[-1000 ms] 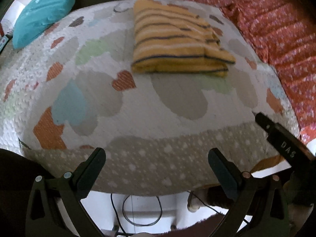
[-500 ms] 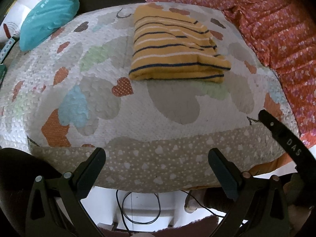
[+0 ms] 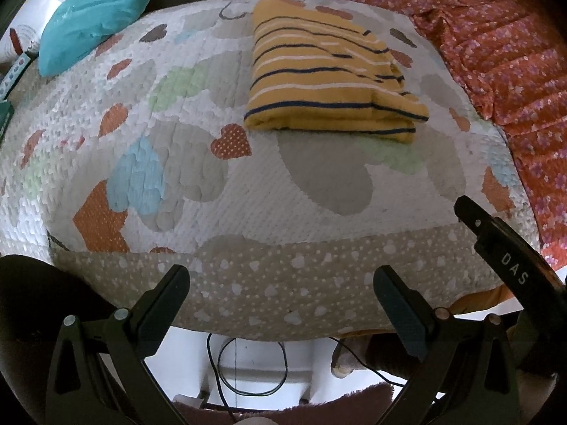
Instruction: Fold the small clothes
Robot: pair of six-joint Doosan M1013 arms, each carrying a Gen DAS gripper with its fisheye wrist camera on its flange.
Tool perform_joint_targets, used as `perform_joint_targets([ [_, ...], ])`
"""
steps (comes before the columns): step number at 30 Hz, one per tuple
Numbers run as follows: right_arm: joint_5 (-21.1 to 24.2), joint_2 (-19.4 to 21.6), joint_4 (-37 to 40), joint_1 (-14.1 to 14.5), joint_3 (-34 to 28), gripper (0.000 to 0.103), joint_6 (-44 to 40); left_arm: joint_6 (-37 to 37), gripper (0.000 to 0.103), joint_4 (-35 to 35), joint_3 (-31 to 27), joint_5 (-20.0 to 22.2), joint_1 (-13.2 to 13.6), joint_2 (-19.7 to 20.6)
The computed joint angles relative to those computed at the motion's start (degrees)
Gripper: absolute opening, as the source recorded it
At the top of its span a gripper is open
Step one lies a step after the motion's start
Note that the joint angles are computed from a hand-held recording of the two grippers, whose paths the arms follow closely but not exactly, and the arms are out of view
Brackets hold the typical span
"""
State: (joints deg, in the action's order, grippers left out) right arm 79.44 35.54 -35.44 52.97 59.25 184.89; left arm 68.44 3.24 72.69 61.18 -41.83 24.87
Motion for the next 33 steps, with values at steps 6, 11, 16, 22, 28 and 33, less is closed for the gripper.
perform_joint_targets([
  [6, 0.47, 0.96, 0.67, -0.10, -1.19, 0.072, -2.58, -0.63, 0.103, -0.40, -0.17, -0.04, 0.61, 0.35],
  [11, 0.44, 1.33, -0.09, -0.03, -1.74, 0.072, -3.22, -0.89, 0.103, -0.14, -0.20, -0.84, 1.09, 0.30],
  [16, 0.57, 1.69, -0.09, -0.09, -2.35, 0.072, -3.75, -0.60, 0.103, 0.37, 0.14, -1.83, 1.05, -0.05],
  [22, 0.53, 1.62, -0.65, 0.02, -2.21, 0.072, -3.39, -0.36, 0.103, 0.62, 0.26, -2.27, 0.91, -0.21],
  [28, 0.39, 1.56, -0.82, 0.05, -2.13, 0.072, -3.53, -0.33, 0.103, 1.47, 0.44, -2.71, 0.75, -0.38],
  [33, 0.65, 1.97, -1.01, 0.20, -2.92, 0.072, -4.07, -0.21, 0.103, 1.57, 0.52, -2.84, 0.70, -0.43],
])
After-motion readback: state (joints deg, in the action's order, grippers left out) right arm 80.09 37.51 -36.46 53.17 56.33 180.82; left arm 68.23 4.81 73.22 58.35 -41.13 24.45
